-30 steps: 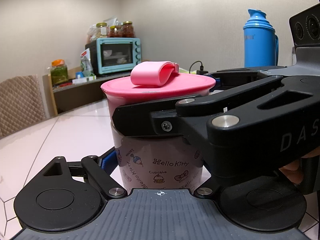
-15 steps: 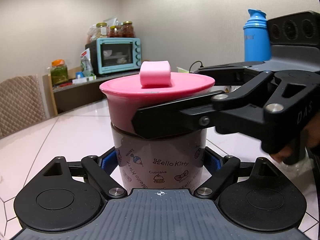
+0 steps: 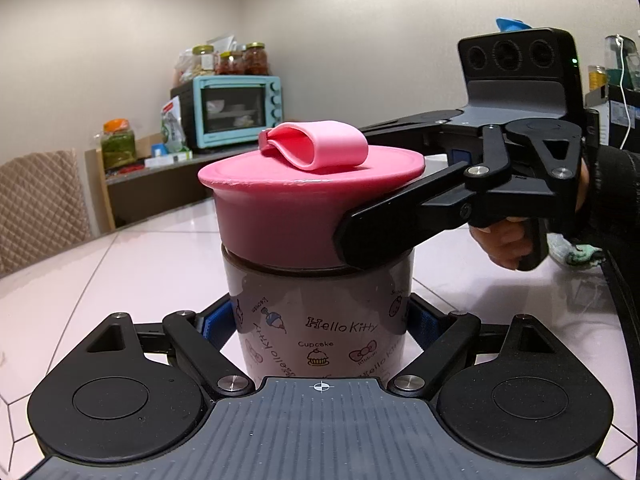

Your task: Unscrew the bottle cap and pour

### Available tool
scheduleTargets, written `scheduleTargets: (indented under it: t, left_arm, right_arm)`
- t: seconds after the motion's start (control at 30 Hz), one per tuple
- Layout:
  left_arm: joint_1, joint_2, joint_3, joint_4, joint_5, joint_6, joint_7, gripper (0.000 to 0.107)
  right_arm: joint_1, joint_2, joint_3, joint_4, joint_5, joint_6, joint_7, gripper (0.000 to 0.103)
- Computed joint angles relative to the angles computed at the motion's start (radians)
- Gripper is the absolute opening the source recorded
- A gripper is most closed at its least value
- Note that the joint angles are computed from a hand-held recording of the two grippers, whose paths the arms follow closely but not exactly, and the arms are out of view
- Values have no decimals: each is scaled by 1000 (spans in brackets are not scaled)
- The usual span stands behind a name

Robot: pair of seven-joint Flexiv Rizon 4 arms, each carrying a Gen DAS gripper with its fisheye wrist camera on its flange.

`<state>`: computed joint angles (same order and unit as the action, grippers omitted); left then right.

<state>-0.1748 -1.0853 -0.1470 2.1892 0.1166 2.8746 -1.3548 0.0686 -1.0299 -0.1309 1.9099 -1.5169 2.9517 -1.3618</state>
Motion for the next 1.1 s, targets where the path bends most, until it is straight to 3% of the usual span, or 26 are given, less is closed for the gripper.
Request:
scheduleTargets:
  t: [0.17, 0.33, 0.53, 0.63, 0.73, 0.87, 1.1]
  left_arm:
    - [3, 1, 0, 0, 5, -2, -2, 90]
    - [4, 0, 1, 1, 6, 1, -3, 90]
    - [4, 1, 1, 2, 7, 1, -3, 90]
    - [6, 1, 2, 1, 9, 0, -3, 90]
    - [6, 1, 1, 2, 9, 1, -3, 90]
    - [6, 1, 1, 2, 9, 1, -3, 90]
    - [6, 0, 2, 1, 9, 2, -2, 90]
  right_arm:
    - [-3, 19, 0, 23, 0, -8, -12, 85]
    - [-6, 54, 38, 113, 118, -68, -99, 96]
    - [1, 132, 158, 351, 462, -118, -309, 98]
    - [25, 138, 214, 426, 627, -82, -394, 98]
    - [100, 128, 275, 479, 859, -14, -490, 100]
    - [192, 88, 306, 476, 1063, 57, -519, 100]
    - [305, 30, 297, 417, 1244, 101, -456, 100]
